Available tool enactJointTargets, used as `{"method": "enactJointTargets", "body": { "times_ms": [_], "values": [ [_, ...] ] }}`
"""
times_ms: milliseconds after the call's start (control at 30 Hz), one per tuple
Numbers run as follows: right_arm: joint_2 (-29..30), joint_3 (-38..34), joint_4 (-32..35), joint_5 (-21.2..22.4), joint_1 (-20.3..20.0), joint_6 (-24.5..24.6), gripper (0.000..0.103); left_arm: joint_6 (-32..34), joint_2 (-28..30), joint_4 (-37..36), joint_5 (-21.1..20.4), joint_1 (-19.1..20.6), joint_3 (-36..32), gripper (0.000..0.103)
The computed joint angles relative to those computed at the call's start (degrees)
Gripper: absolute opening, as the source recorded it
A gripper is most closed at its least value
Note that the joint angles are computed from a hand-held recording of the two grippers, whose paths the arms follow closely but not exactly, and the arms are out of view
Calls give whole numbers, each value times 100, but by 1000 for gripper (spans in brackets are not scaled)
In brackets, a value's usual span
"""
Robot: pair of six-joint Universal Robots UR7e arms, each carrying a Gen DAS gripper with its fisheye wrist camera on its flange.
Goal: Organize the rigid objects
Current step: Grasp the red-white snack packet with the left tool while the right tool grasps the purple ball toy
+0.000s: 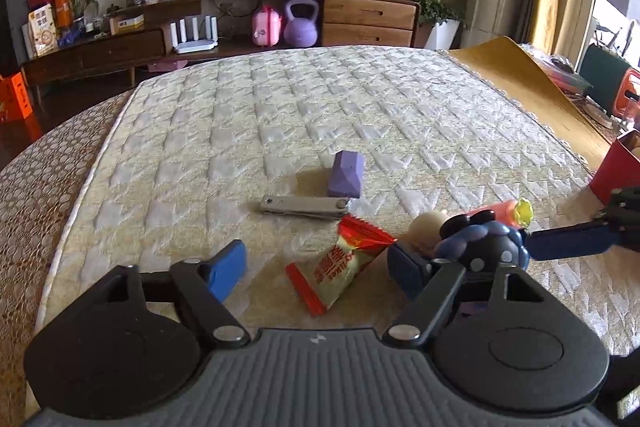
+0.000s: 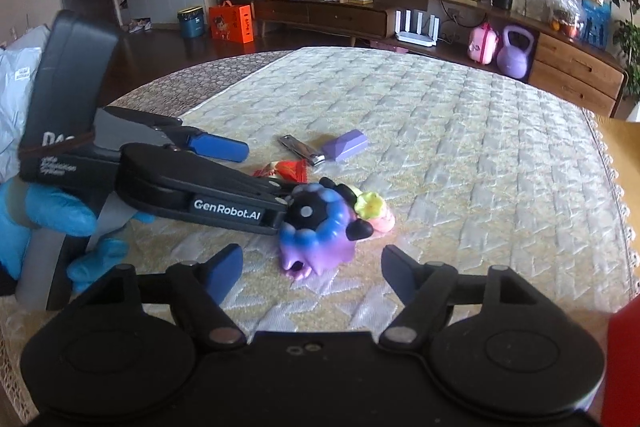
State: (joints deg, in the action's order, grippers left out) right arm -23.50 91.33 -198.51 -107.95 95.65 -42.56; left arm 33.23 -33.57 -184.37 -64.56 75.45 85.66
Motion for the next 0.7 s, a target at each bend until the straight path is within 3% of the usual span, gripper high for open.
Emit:
{"method": "enactJointTargets", "body": {
  "times_ms": [167, 233, 433, 700],
  "values": [
    [53, -108, 70, 26, -55, 236, 70, 54, 13, 0, -108, 10, -17, 65],
    [53, -134, 97, 43, -81, 333, 68, 94, -8, 6, -173, 13, 15, 54],
    [42, -154, 181, 129, -141, 658, 64, 167, -28, -29, -175, -19, 98, 38],
    [78, -144, 63, 47, -94, 581, 63, 242, -30, -48, -121, -56, 142, 30]
  ]
}}
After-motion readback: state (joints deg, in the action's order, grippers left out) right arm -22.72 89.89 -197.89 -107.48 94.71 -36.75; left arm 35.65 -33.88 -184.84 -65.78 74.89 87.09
